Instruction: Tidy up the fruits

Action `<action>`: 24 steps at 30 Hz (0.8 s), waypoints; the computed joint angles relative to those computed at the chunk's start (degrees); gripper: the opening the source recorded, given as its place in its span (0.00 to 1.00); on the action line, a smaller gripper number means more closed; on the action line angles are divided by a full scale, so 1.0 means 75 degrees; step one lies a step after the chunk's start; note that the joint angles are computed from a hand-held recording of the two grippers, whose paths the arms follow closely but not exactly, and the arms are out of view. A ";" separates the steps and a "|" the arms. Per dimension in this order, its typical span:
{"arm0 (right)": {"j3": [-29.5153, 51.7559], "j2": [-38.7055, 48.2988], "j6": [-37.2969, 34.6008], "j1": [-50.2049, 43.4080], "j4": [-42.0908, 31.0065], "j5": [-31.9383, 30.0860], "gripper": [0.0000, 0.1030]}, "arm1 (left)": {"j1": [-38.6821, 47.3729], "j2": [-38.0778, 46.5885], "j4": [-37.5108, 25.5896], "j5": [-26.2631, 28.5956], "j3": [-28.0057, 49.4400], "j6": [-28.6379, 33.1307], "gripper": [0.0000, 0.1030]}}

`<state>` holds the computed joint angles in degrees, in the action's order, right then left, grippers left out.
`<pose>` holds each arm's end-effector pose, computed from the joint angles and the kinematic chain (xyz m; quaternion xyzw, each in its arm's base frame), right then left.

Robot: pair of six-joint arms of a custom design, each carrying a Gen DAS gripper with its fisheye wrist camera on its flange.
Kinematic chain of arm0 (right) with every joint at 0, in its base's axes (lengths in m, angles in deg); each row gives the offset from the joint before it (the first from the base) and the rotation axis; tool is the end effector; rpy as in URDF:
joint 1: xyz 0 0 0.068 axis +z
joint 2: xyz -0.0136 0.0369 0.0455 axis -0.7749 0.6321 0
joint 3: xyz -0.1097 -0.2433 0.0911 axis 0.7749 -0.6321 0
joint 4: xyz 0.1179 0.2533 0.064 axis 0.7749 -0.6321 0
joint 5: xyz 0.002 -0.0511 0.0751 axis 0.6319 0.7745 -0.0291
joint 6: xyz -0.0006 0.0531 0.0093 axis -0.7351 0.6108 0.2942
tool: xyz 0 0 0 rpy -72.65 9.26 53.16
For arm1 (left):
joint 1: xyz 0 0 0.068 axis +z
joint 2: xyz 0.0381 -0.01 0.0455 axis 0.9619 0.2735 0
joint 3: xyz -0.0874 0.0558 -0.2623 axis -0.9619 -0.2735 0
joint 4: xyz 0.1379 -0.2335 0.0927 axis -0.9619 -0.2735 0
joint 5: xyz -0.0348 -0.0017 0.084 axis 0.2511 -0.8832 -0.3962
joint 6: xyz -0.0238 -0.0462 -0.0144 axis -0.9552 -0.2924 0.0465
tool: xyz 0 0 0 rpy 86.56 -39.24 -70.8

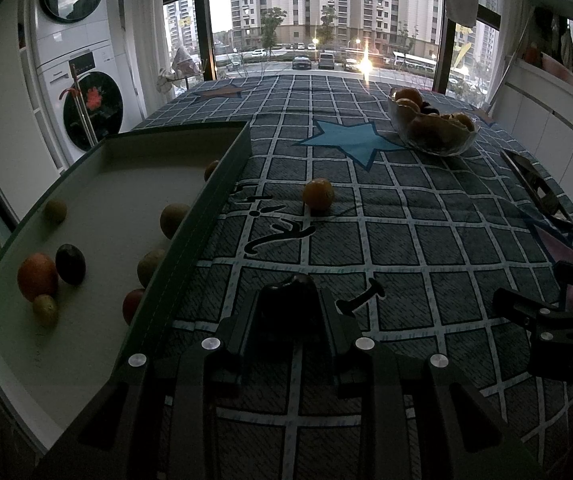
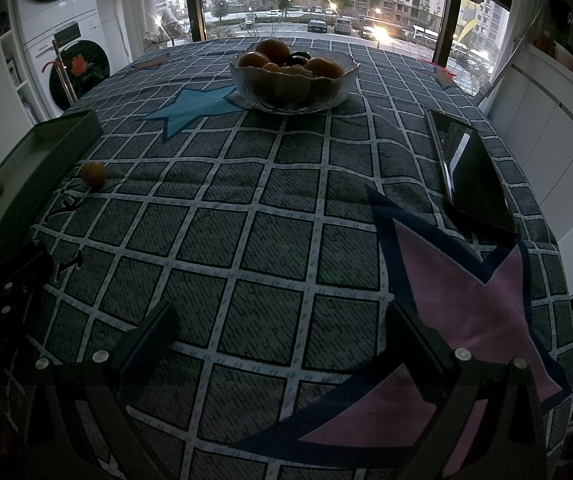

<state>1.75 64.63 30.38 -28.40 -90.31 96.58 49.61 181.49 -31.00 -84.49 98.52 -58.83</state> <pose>0.2066 0.0696 0.0772 0.1766 0.9398 -0.0653 0.2852 0.2748 -0.1272 0.0442 0.2360 0.9008 -0.0862 0.3542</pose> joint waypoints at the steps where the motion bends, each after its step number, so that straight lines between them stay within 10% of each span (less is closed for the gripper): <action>1: 0.0002 0.0006 0.0002 0.0002 0.0003 0.0002 1.00 | 0.0007 -0.0002 -0.0001 -0.0001 0.0001 0.0012 0.29; 24: 0.1127 0.0786 -0.0759 -0.0290 -0.0172 -0.0944 1.00 | 0.0032 -0.0019 -0.0033 0.0064 0.0009 -0.0013 0.29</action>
<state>10.21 70.53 24.69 -30.58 -91.60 89.49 49.85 181.35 -31.25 -84.01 98.59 -58.93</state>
